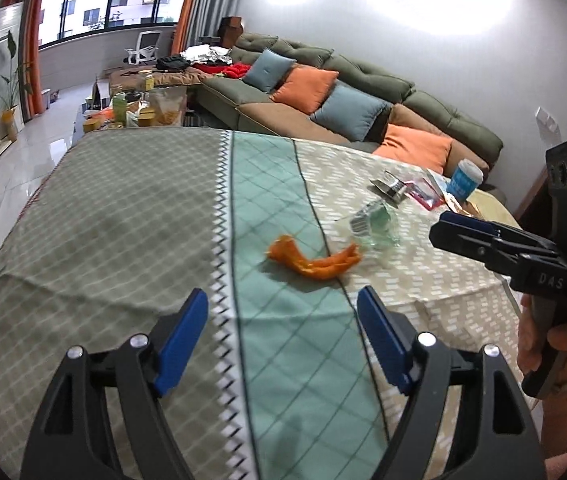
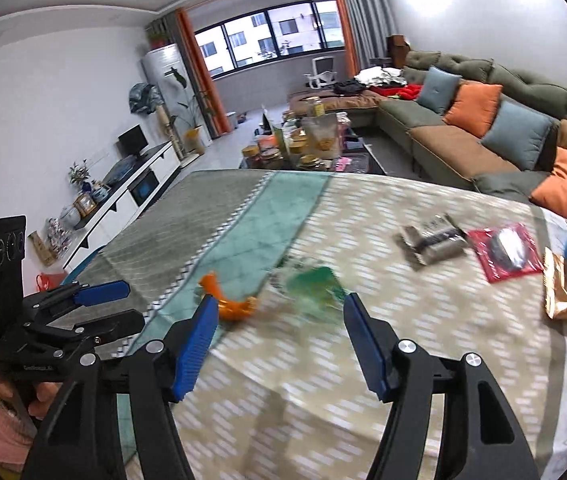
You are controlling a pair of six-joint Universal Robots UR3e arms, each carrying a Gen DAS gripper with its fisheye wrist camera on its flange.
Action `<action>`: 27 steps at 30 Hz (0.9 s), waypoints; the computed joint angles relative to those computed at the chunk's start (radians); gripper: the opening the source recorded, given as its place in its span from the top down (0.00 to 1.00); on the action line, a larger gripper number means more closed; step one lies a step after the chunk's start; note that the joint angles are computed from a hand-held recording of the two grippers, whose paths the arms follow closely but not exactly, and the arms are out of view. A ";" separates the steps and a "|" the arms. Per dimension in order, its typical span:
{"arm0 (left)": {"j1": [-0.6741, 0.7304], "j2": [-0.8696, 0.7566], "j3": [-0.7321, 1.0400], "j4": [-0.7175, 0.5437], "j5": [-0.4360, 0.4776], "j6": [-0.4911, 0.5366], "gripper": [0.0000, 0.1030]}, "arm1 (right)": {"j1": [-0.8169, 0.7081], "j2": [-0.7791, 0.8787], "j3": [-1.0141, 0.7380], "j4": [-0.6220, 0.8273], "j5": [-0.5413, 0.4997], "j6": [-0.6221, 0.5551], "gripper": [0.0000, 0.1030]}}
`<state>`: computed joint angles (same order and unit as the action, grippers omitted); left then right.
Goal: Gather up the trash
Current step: 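Move both grippers back over the table toward the orange peel and plastic bag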
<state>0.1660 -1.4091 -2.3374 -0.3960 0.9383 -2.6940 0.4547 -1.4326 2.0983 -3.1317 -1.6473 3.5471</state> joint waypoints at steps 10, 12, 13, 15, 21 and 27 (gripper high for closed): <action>-0.117 -0.040 0.037 0.071 0.109 -0.095 0.25 | 0.000 -0.002 0.056 -0.066 0.007 0.012 0.37; -0.130 -0.043 0.041 0.078 0.124 -0.106 0.25 | -0.006 0.000 0.060 -0.073 0.013 0.006 0.37; -0.146 -0.054 0.053 0.086 0.137 -0.121 0.25 | -0.008 -0.001 0.062 -0.071 0.016 0.004 0.36; -0.150 -0.048 0.051 0.088 0.140 -0.124 0.25 | -0.007 0.004 0.060 -0.074 0.019 0.003 0.36; -0.156 -0.052 0.064 0.072 0.149 -0.125 0.25 | -0.001 0.016 0.038 -0.056 0.011 0.006 0.35; -0.147 -0.074 0.086 0.047 0.136 -0.126 0.26 | 0.000 0.028 0.013 -0.034 0.006 0.008 0.34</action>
<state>0.0188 -1.4828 -2.2510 -0.3493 1.0740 -2.8204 0.4549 -1.4046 2.1112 -3.1658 -1.6417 3.5550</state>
